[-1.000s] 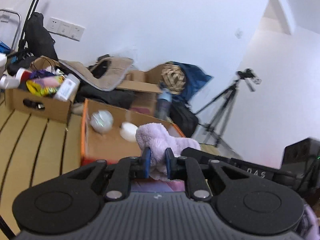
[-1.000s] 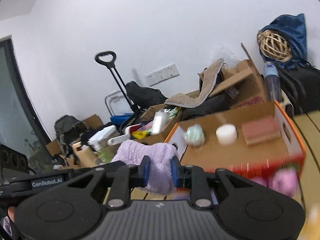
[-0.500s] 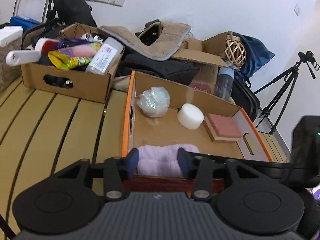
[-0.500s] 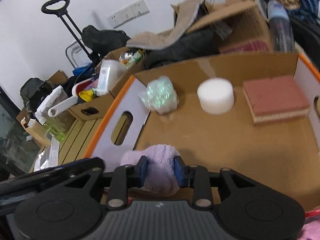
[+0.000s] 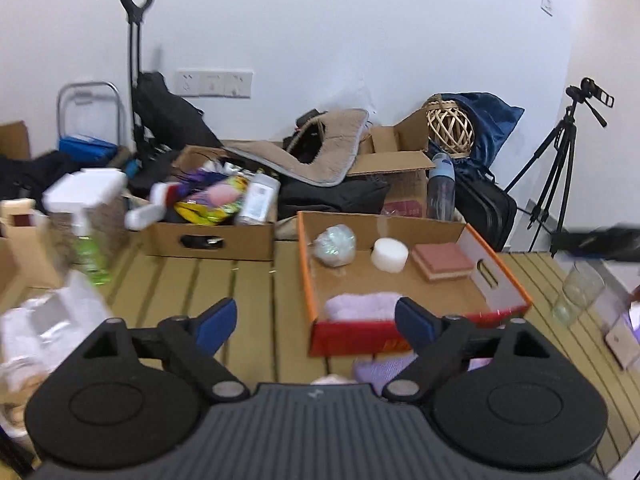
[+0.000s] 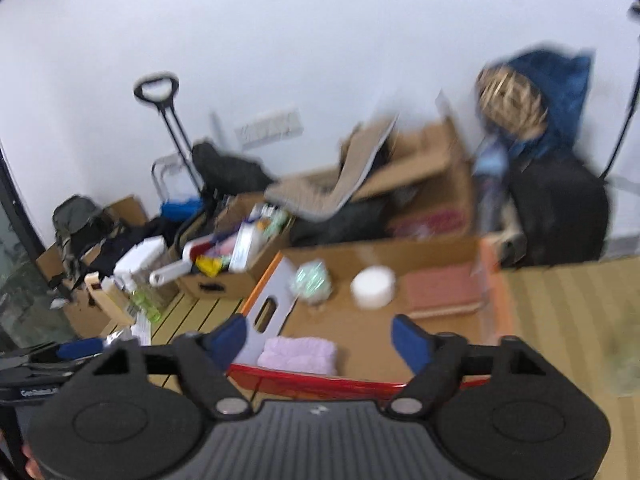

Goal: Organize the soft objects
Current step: 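Withdraw both grippers from the box back over the table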

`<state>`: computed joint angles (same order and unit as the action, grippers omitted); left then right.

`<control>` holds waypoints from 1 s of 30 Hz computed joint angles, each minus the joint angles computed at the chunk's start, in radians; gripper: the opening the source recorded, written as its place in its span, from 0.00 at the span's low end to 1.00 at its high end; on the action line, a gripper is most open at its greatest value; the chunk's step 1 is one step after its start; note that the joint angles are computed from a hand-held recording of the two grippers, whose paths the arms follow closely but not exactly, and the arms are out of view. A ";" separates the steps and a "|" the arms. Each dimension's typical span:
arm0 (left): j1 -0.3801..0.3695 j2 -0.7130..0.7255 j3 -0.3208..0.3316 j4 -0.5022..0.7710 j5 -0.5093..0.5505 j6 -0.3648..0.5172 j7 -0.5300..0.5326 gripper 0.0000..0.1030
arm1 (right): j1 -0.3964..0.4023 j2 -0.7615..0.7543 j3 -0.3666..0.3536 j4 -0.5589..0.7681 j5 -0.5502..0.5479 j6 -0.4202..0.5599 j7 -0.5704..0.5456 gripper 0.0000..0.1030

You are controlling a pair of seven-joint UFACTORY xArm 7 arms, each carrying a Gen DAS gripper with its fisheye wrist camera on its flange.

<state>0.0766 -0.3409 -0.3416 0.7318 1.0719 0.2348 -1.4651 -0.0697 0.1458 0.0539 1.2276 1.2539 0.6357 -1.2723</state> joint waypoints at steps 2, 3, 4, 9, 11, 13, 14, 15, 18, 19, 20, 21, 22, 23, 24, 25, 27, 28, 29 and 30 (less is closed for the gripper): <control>-0.051 -0.105 0.011 -0.061 -0.078 0.049 0.060 0.89 | -0.025 -0.101 -0.026 -0.077 0.039 0.010 -0.053 0.88; -0.061 -0.162 -0.002 -0.089 -0.107 0.076 0.070 0.91 | -0.030 -0.149 -0.044 -0.115 0.051 0.015 -0.075 0.90; -0.065 -0.213 -0.019 -0.112 -0.127 0.095 0.075 0.93 | -0.031 -0.193 -0.063 -0.151 0.060 0.018 -0.089 0.90; -0.094 -0.497 -0.138 -0.244 -0.222 0.224 0.061 0.95 | -0.019 -0.416 -0.171 -0.358 0.075 0.073 -0.210 0.97; -0.155 -0.627 -0.185 -0.318 -0.284 0.286 0.057 0.98 | -0.016 -0.542 -0.226 -0.485 0.082 0.093 -0.306 0.98; -0.256 -0.751 -0.257 -0.385 -0.369 0.381 0.051 1.00 | -0.022 -0.673 -0.289 -0.614 0.066 0.127 -0.378 0.98; -0.321 -0.807 -0.305 -0.412 -0.418 0.439 0.047 1.00 | -0.033 -0.743 -0.326 -0.679 0.040 0.154 -0.403 0.98; -0.372 -0.848 -0.347 -0.429 -0.457 0.485 0.041 1.00 | -0.050 -0.812 -0.360 -0.740 0.005 0.177 -0.420 0.99; -0.564 -0.947 -0.521 -0.469 -0.566 0.645 -0.027 1.00 | -0.141 -1.024 -0.456 -0.913 -0.149 0.240 -0.425 1.00; -0.617 -0.952 -0.559 -0.476 -0.585 0.680 -0.048 1.00 | -0.202 -1.115 -0.484 -0.981 -0.222 0.261 -0.420 1.00; -0.674 -0.950 -0.581 -0.489 -0.599 0.695 -0.067 1.00 | -0.265 -1.197 -0.516 -1.035 -0.295 0.295 -0.405 1.00; -0.728 -0.931 -0.575 -0.501 -0.619 0.698 -0.079 1.00 | -0.322 -1.263 -0.556 -1.077 -0.362 0.341 -0.390 1.00; -0.749 -0.905 -0.559 -0.501 -0.627 0.699 -0.083 1.00 | -0.364 -1.300 -0.608 -1.097 -0.419 0.396 -0.371 1.00; -0.751 -0.884 -0.553 -0.498 -0.620 0.698 -0.092 1.00 | -0.390 -1.308 -0.645 -1.101 -0.456 0.446 -0.335 1.00; -0.745 -0.867 -0.553 -0.493 -0.607 0.695 -0.106 1.00 | -0.395 -1.301 -0.656 -1.097 -0.477 0.470 -0.309 1.00; -0.737 -0.854 -0.550 -0.490 -0.592 0.689 -0.119 1.00 | -0.396 -1.306 -0.655 -1.099 -0.491 0.479 -0.304 1.00; -0.714 -0.843 -0.543 -0.498 -0.554 0.645 -0.160 1.00 | -0.398 -1.345 -0.628 -1.126 -0.483 0.426 -0.314 1.00; -0.701 -0.834 -0.537 -0.509 -0.538 0.608 -0.185 1.00 | -0.385 -1.355 -0.609 -1.142 -0.464 0.378 -0.311 1.00; -0.682 -0.815 -0.529 -0.514 -0.529 0.577 -0.207 1.00 | -0.358 -1.344 -0.604 -1.151 -0.448 0.332 -0.311 1.00; -0.645 -0.781 -0.520 -0.516 -0.515 0.527 -0.228 1.00 | -0.326 -1.321 -0.602 -1.156 -0.432 0.286 -0.312 1.00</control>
